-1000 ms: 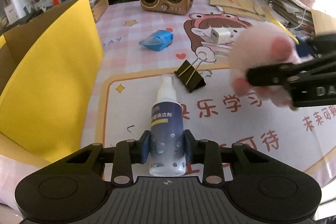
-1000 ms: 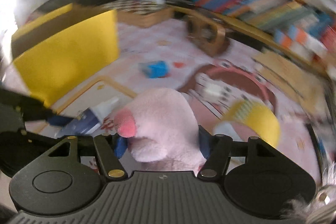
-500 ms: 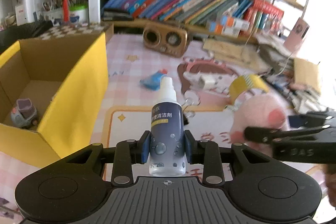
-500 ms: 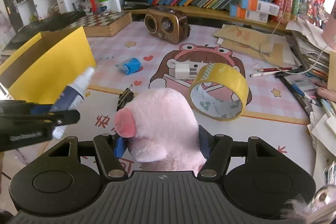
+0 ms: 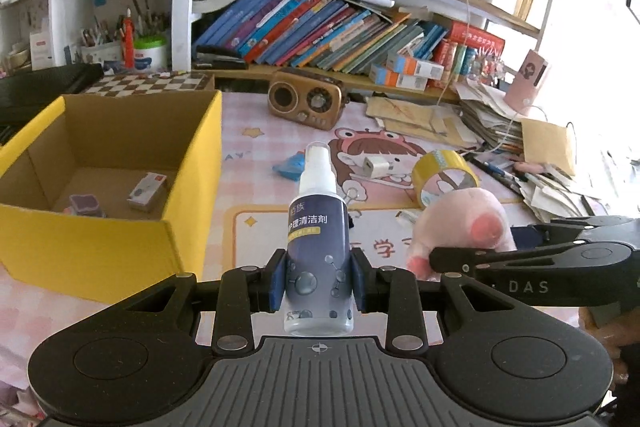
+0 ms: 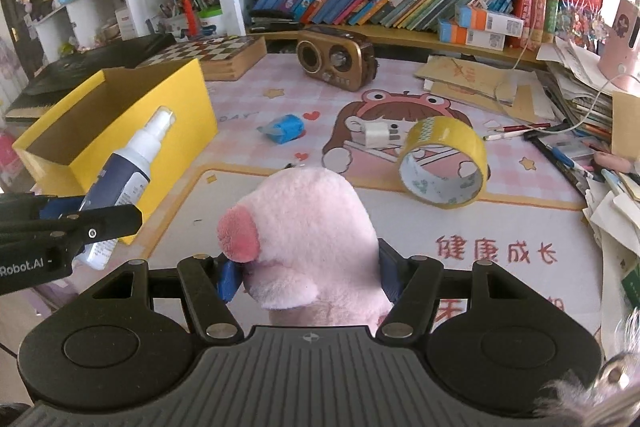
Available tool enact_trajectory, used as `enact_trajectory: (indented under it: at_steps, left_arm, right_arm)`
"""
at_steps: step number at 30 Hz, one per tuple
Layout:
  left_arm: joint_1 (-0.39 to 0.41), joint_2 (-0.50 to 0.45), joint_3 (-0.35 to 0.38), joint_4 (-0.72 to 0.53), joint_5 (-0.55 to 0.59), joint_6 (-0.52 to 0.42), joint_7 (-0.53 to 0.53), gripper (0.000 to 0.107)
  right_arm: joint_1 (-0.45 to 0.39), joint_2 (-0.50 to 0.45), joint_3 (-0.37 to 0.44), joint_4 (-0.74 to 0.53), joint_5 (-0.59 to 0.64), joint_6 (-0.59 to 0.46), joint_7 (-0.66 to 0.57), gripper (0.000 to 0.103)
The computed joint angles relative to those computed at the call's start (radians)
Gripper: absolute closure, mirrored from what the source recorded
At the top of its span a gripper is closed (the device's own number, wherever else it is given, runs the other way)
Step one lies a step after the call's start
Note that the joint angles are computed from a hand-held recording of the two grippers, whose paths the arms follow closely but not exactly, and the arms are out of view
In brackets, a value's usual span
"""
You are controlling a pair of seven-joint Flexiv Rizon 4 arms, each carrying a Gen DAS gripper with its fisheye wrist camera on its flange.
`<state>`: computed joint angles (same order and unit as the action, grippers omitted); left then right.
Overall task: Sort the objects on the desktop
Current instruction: 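Lift the spray bottle and pink plush and carry them toward the yellow box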
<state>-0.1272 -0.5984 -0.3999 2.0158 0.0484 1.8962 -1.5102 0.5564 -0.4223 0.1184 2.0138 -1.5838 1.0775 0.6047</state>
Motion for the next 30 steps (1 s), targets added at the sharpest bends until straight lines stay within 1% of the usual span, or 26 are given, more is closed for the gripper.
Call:
enact_trajectory:
  at_steps: [4,12,17,24,30]
  left_arm:
    - [0.093,0.025,-0.062,0.065,0.057,0.027,-0.008,0.076]
    - [0.306,0.057,-0.206,0.169,0.171,0.04,-0.041,0.076]
    - [0.422,0.067,-0.284,0.221,0.229,0.046,-0.04,0.076]
    - [0.552,0.09,-0.353,0.295,0.285,0.066,-0.042,0.076]
    - [0.647,0.116,-0.39,0.351,0.318,0.079,-0.049,0.076]
  right_arm:
    - [0.048,-0.01,0.014,-0.024,0.052,-0.052,-0.036,0.041]
    - [0.165,-0.04,0.025,-0.079,0.17,-0.15,-0.093,0.041]
    - [0.231,-0.059,0.025,-0.115,0.234,-0.205,-0.116,0.041]
    - [0.308,-0.098,0.016,-0.17,0.282,-0.245,-0.127,0.041]
    - [0.357,-0.14,0.002,-0.227,0.302,-0.244,-0.146,0.041]
